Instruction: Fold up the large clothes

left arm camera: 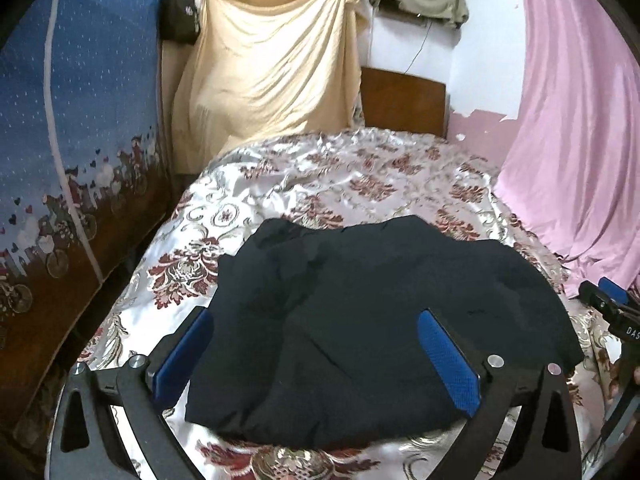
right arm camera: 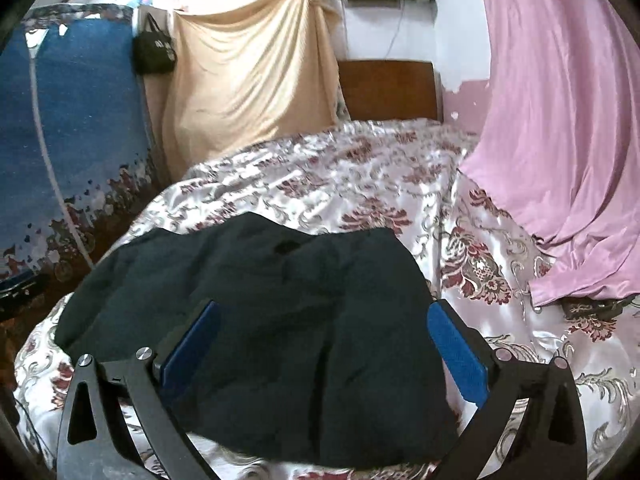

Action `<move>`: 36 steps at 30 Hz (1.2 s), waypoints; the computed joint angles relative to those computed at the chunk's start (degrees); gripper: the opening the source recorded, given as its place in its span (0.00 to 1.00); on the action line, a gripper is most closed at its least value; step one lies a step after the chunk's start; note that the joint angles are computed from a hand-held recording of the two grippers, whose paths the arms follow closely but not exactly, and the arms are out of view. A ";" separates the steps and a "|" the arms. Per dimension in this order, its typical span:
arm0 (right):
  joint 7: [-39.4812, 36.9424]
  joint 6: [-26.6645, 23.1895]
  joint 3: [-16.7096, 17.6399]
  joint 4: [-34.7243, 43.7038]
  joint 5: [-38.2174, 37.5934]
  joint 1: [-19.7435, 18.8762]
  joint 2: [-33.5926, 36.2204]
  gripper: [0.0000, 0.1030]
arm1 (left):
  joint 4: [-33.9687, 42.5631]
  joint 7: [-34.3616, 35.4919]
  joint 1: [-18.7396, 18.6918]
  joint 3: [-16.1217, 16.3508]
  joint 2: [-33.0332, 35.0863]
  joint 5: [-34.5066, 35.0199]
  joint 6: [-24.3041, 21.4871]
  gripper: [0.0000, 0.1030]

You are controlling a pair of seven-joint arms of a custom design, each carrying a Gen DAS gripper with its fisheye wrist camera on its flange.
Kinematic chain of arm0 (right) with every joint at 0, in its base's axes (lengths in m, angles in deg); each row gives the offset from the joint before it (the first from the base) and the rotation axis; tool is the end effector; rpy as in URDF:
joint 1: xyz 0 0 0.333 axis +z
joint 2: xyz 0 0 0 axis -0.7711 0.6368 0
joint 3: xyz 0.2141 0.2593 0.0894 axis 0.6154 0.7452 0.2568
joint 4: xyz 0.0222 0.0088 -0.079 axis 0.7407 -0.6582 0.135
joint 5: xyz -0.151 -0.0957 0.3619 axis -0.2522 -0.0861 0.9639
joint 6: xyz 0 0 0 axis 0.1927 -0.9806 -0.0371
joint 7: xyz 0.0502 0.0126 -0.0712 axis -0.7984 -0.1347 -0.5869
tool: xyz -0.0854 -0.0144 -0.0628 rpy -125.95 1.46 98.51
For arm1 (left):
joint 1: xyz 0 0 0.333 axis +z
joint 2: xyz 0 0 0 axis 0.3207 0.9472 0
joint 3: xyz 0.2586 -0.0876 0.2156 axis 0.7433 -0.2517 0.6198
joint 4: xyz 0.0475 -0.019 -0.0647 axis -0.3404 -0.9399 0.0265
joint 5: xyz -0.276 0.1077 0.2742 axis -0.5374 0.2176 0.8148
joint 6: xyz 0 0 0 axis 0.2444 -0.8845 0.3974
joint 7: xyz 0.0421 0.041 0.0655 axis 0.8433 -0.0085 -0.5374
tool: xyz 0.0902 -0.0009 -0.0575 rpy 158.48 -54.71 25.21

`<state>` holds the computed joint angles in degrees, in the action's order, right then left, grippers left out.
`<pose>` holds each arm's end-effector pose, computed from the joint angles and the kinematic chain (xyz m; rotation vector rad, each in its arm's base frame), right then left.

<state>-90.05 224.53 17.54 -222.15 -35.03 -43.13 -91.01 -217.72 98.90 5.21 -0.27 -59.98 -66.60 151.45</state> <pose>0.4634 0.1810 0.5209 -1.3602 1.8404 -0.9903 0.5324 -0.1123 0.5532 -1.4849 1.8597 -1.0375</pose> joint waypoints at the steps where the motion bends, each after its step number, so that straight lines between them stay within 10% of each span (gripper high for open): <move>1: 1.53 -0.77 0.77 -0.44 -1.15 0.09 -0.82 0.99 | -0.93 0.02 -0.20 -0.23 -0.74 -0.08 0.95 1.00; 11: 12.00 -7.29 5.13 -5.04 -5.83 3.51 -7.66 0.99 | -11.20 0.82 -13.56 9.23 -9.12 1.37 13.17 1.00; 29: 18.18 -20.75 13.11 -8.62 -6.38 12.57 -11.97 0.99 | -25.59 -7.87 -0.20 -3.67 -18.90 9.94 22.84 1.00; 36: 20.27 -25.45 14.20 -8.67 -6.43 16.11 -10.86 0.99 | -28.53 -12.59 1.08 -3.43 -20.05 15.59 24.81 1.00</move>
